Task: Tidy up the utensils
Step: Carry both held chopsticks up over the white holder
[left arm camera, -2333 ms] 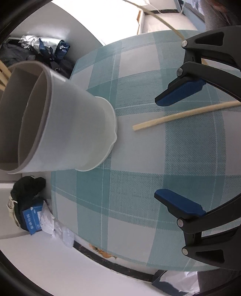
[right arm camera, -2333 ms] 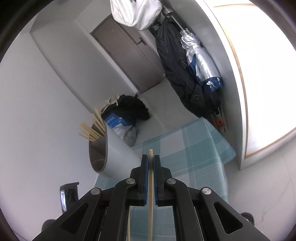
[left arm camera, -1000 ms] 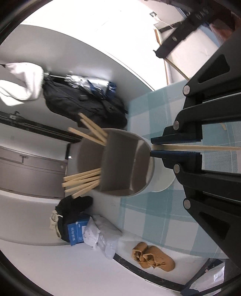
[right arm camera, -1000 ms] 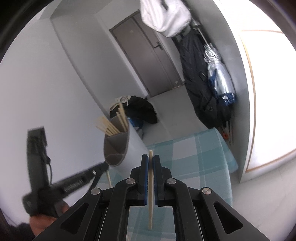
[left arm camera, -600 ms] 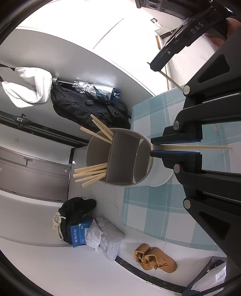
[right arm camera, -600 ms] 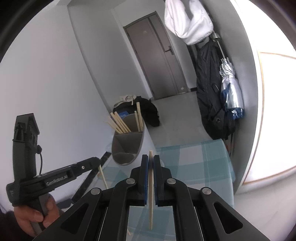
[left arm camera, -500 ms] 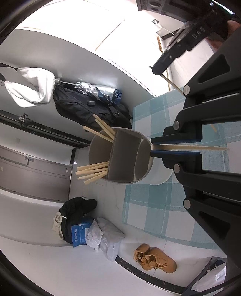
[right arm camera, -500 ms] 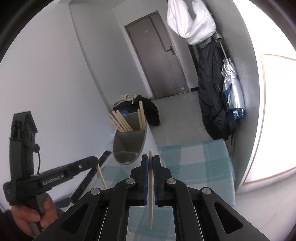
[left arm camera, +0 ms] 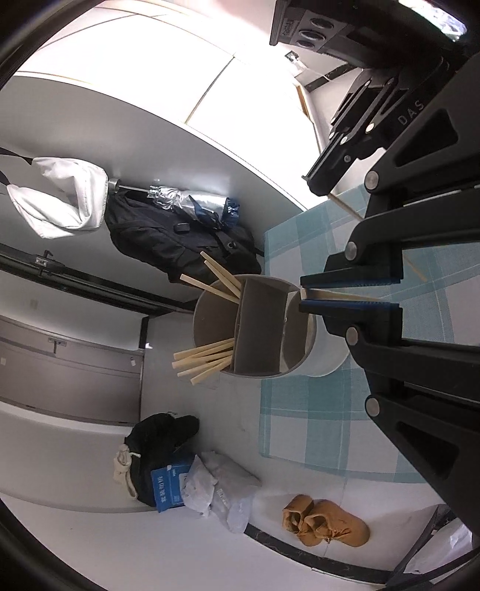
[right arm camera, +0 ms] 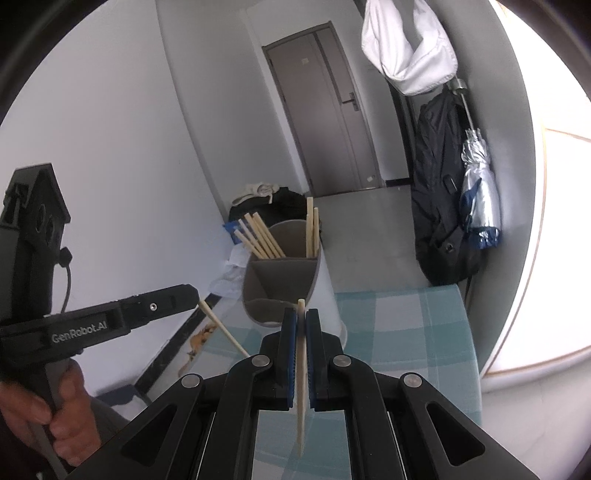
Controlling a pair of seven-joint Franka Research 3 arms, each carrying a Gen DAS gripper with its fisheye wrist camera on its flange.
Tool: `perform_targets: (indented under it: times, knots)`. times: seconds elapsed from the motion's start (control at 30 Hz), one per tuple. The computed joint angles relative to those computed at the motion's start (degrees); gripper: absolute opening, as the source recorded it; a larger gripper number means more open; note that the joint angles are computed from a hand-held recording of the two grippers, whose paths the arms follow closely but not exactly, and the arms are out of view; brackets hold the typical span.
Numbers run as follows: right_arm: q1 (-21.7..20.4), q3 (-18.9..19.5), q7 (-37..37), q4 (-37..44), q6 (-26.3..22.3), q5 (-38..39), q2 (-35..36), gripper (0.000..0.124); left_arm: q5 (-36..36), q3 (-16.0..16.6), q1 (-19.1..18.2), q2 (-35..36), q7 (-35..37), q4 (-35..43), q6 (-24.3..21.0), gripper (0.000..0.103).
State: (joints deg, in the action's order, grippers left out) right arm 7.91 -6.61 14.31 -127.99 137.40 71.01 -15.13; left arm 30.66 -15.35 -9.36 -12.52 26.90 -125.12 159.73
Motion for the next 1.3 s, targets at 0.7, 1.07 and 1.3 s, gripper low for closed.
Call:
perform_targets:
  times: [0.7,1.07,1.3]
  knots:
    - [0.3,0.6,5.1,13.3,-2.5,-1.1,3.7,0.004,-17.9,4.1,-2.4,-1.0,19.8,7.5,-2.1,0.000]
    - [-0.8,0.7,6.2,12.4,-4.7,-2.7,4.8,0.004,-18.9,5.0,3.3,-4.8,9.7,-4.6,-3.2,0.055]
    - [-2.4,0.5,8.1,9.7,-5.8,-4.8,5.8,0.004,-20.2,7.8,6.2,2.0,3.4,-7.2,-9.2,0.058]
